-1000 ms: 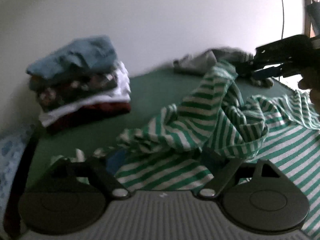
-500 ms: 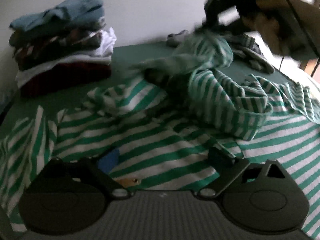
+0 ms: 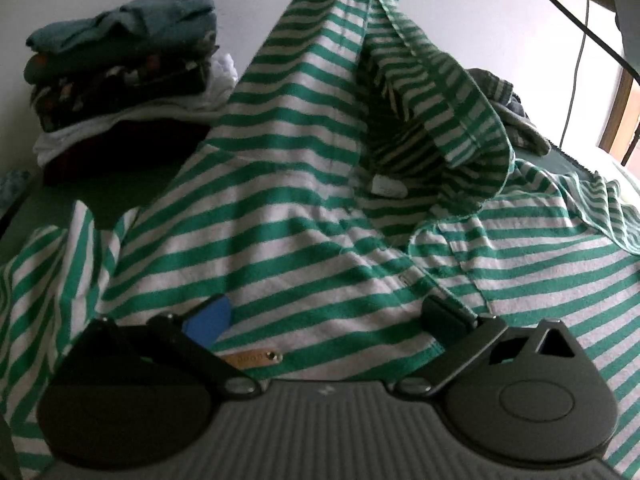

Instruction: Fold clothes

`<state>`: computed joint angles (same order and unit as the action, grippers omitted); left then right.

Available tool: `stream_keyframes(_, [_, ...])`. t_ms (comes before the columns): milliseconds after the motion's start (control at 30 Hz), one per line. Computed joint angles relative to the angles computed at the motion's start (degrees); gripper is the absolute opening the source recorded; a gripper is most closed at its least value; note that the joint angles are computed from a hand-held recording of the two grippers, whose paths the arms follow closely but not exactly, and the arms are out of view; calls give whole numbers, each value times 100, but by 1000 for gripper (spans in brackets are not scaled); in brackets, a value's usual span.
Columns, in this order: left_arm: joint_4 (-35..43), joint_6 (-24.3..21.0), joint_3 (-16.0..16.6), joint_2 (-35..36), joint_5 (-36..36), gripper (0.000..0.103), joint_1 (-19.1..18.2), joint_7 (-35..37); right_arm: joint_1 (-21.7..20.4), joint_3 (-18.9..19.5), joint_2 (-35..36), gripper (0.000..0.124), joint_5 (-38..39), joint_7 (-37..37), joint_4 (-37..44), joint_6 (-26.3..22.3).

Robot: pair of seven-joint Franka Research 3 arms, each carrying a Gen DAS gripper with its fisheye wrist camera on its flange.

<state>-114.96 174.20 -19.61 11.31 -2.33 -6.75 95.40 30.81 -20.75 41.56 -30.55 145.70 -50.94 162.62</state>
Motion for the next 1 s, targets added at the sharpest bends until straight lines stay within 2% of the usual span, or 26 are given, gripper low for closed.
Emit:
stream_keyframes(33, [1, -13, -211, 3, -240, 98, 182, 265, 46, -69, 30, 8, 196, -244, 59, -93])
stream_keyframes(67, [49, -100, -431, -7, -530, 91, 370, 569, -5, 23, -73, 8, -9, -90, -83, 76])
stream_keyframes(100, [108, -203, -601, -20, -829, 86, 512, 873, 45, -85, -244, 8, -149, 79, -406, 534])
stream_keyframes(133, [172, -314, -716, -37, -1126, 76, 606, 1168, 64, -136, -349, 8, -236, 18, -598, 903])
stream_keyframes(200, [355, -398, -1119, -56, -2011, 73, 907, 2071, -22, 131, -447, 8, -249, -967, -635, 941])
stream_keyframes(233, [440, -350, -1117, -50, -2067, 75, 863, 2282, -49, 237, -505, 8, -237, -1374, -681, 919])
stream_keyframes(300, [566, -201, -805, 1, -1632, 81, 503, 2300, -109, 448, -811, 8, -115, -1845, -1158, 1213])
stream_keyframes(367, [790, -316, -651, 152, -1472, 82, 288, 2340, -25, 462, -1114, 8, -100, -2157, -1659, 1260])
stream_keyframes(433, [954, -547, -637, 285, -1469, 81, 210, 2425, 78, 444, -1369, 8, -73, -2430, -2133, 1208])
stream_keyframes(500, [1012, -577, -511, 390, -1303, 82, 38, 2349, 96, 556, -1687, 8, 46, -2797, -2728, 1115])
stream_keyframes(567, [1051, -701, -432, 488, -1184, 82, -59, 2200, 334, 326, -1855, 8, -123, -2691, -3100, 829])
stream_keyframes(633, [1054, -810, -401, 553, -1168, 82, -97, 2045, 381, 340, -2009, 8, -330, -2626, -3417, 438])
stream_keyframes(700, [918, -509, -422, 580, -1165, 89, -104, 2005, 333, 413, -2210, 18, -517, -2461, -3831, 174])
stream_keyframes(733, [892, -460, -410, 592, -1098, 93, -120, 1932, 300, 428, -2287, 34, -594, -2288, -4001, 129])
stream_keyframes(767, [869, -425, -397, 602, -1026, 96, -134, 1851, 325, 382, -2344, 45, -737, -1926, -4125, 132])
stream_keyframes(800, [839, -428, -401, 577, -982, 97, -110, 1788, 357, 275, -2504, 48, -932, -1366, -4432, 316])
stream_keyframes(833, [833, -431, -426, 577, -962, 98, -80, 1753, 274, 342, -2546, 48, -849, -1070, -4599, 529])
stream_keyframes(933, [827, -438, -489, 586, -929, 99, -10, 1676, -432, 1136, -2621, 43, 406, -1364, -5120, 1016])
stream_keyframes(1000, [828, -460, -504, 584, -893, 100, 10, 1637, -286, 1028, -2698, 43, 371, -1083, -5244, 692])
